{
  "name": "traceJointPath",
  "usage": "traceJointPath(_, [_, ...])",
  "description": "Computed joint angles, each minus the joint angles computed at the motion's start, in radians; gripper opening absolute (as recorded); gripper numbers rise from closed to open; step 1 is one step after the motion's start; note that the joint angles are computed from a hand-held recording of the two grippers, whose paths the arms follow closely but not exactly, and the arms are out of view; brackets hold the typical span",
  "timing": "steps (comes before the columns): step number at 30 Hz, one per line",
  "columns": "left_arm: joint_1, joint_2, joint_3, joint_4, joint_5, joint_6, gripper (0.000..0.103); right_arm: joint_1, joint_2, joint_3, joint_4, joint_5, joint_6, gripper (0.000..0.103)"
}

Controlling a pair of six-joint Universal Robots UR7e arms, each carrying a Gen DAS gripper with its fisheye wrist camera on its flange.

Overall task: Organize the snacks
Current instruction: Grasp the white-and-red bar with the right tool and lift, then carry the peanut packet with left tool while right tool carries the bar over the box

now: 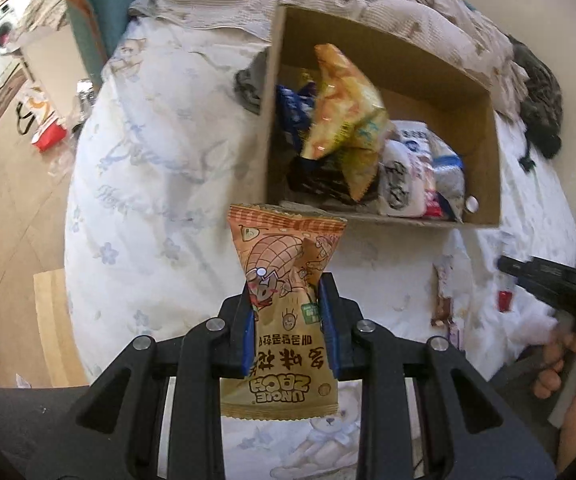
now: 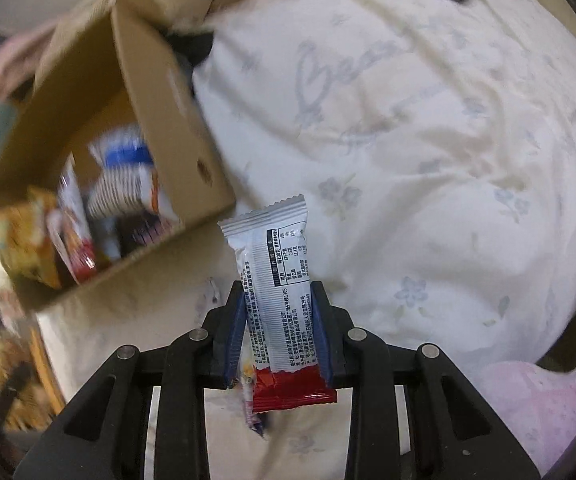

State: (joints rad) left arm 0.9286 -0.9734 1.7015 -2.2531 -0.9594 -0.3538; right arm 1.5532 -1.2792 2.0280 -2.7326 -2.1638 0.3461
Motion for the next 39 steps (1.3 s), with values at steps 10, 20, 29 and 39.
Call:
traceJointPath(10, [-0.012,-0.026,0.054,-0.139,0.079,0.008,0.024,0.052,-0.034,0.069,-0.323,-0.086,-0.011,0.032])
traceJointPath(20, [-0.051,-0.048,0.106,-0.459,0.193,0.145,0.024,0.108,0.042,0.036,-0.617,0.108,-0.215,0.032])
traceJointPath(29, [-0.053,0.01,-0.017,-0.423,0.134,0.242,0.024,0.14,0.101,-0.041,-0.566,0.185,-0.337,0.032])
traceJointPath(39, [-0.06,0.184,-0.236,-0.299,0.092,0.311,0.024,0.115,0.185,-0.182,-0.382,0.214,-0.325,0.032])
